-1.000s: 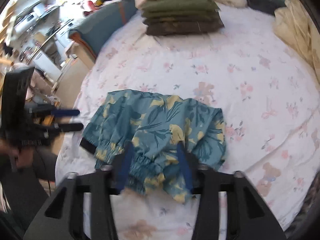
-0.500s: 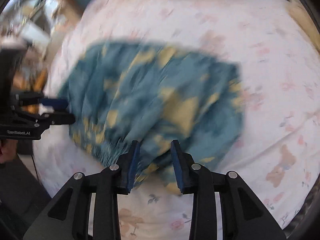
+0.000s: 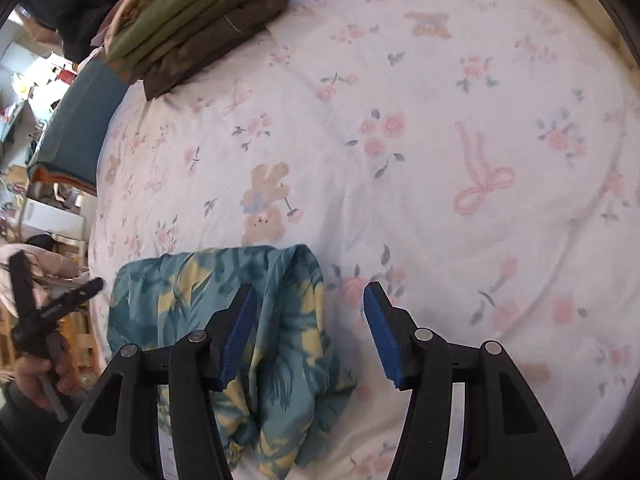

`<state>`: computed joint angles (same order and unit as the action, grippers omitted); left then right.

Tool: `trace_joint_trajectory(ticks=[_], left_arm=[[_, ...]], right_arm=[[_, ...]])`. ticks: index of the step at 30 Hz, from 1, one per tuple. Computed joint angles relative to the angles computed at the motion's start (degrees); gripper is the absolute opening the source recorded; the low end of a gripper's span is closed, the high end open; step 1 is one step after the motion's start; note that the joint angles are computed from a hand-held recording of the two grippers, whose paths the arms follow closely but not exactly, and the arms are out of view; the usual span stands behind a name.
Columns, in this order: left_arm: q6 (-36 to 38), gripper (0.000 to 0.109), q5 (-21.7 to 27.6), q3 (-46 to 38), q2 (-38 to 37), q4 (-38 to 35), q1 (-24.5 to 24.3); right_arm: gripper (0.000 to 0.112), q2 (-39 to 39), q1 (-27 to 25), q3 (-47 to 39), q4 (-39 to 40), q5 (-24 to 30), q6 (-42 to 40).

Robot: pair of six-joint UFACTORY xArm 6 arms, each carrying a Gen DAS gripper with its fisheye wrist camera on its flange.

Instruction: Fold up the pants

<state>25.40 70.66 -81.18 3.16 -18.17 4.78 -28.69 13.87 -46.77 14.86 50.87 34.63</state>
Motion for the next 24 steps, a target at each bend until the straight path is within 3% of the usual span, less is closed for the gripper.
trace_joint_trajectory(ticks=[3, 6, 9, 10, 11, 12, 14, 15, 17, 21, 24], left_arm=[[3.3, 0.067, -1.9, 1.4, 0.5, 1.9, -2.4], [2.5, 0.066, -2.0, 0.0, 2.0, 0.8, -2.6], [2.9, 0.054, 2.6, -4.1, 5.1, -2.3, -1.7], [3.6, 0.035, 4.5, -5.4, 6.1, -2.6, -1.6], [4.6, 0.008, 5.8, -6.3, 6.7, -1.3, -2.1], [5.7, 0.007, 6.4, -6.5, 6.7, -0.5, -2.5], [8.9, 0.005, 5.0, -5.2, 5.1, -0.1, -3.0], [9.9, 0.005, 4.9, -5.5, 5.0, -0.1, -3.2], [10.6, 0.005, 3.7, -6.3, 4.6, -0.8, -3.1], [13.8, 0.005, -0.4, -7.1, 3.4, -6.4, -2.2], [13.4, 0.005, -1.5, -5.9, 3.0, -5.0, -3.4]], right_arm=[[0.058, 2.3, 0.4, -1.2, -1.4, 0.5, -0.6], [0.058, 4.5, 0.5, -1.5, 3.1, -2.5, -5.5], [0.058, 6.8, 0.2, -2.3, 6.7, -2.6, -9.1], [0.058, 8.0, 0.2, -2.9, 7.4, -1.5, -9.9], [0.058, 8.6, 0.4, -3.0, 8.0, -0.9, -10.7], [0.056, 8.9, 0.6, -3.3, 7.9, -0.4, -11.5], [0.024, 9.4, 1.2, -4.4, 5.6, 0.8, -12.6], [0.002, 9.4, 1.0, -4.7, 6.2, 1.3, -13.8], [0.001, 8.4, 1.2, -5.2, 3.3, 0.3, -13.8], [0.001, 3.9, 0.6, -3.9, -2.2, -9.2, -12.2], [0.001, 5.2, 1.2, -4.7, -3.8, -6.9, -12.3]])
